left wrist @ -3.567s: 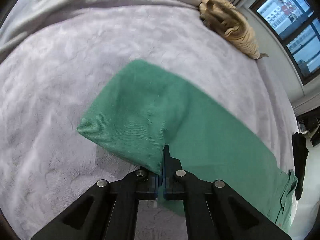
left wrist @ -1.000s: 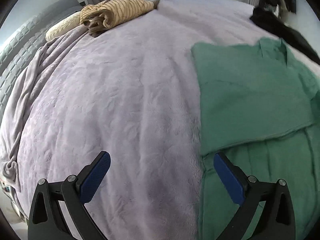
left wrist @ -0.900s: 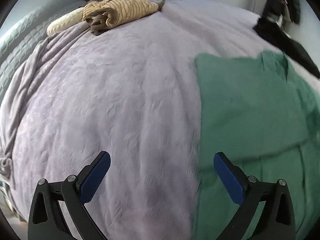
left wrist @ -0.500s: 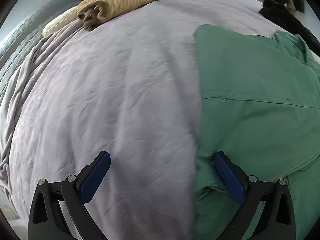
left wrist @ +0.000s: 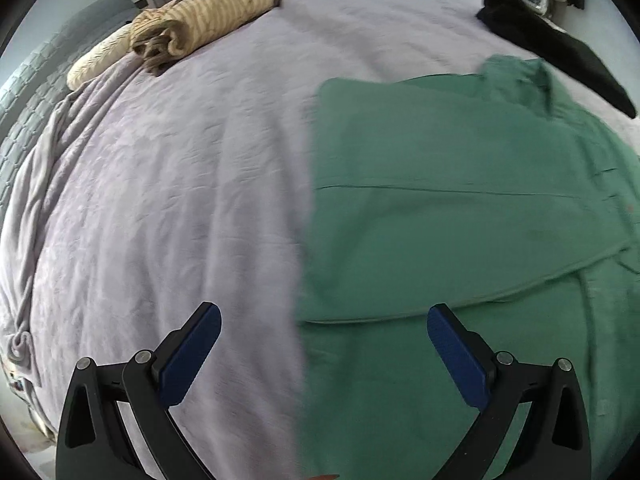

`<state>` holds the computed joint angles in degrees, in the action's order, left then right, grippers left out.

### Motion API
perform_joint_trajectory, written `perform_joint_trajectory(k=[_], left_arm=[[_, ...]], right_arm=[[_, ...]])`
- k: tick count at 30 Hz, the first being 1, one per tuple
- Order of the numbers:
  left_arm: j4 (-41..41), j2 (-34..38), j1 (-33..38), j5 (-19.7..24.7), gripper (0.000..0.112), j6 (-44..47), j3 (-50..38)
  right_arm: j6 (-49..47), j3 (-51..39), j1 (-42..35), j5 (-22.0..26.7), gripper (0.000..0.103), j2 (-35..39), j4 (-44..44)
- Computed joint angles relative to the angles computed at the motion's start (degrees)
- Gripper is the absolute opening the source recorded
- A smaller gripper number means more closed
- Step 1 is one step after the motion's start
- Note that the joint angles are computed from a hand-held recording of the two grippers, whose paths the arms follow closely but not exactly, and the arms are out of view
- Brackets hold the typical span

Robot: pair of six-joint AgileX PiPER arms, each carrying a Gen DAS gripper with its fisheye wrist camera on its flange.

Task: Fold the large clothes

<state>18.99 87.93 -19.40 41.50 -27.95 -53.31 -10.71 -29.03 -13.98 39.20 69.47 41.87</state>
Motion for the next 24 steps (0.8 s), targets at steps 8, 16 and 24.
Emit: perform_joint_trajectory(k=[8, 16, 24], left_arm=[[-5.6, 3.8, -9.5, 2.0, 0.103, -2.7, -5.8], [-6.2, 11.2, -20.8, 6.2, 0.103, -6.4, -16.3], [-8.3, 18.6, -27.1, 10.3, 0.103, -7.0, -26.6]], right_arm=[[-11.4, 1.7, -12.8, 9.2, 0.068, -2.1, 4.1], [-26.6, -0.2, -33.3, 21.0, 0.087, -0.2, 5.4], [-38.2, -4.0, -51.7, 28.0, 0.089, 6.3, 6.2]])
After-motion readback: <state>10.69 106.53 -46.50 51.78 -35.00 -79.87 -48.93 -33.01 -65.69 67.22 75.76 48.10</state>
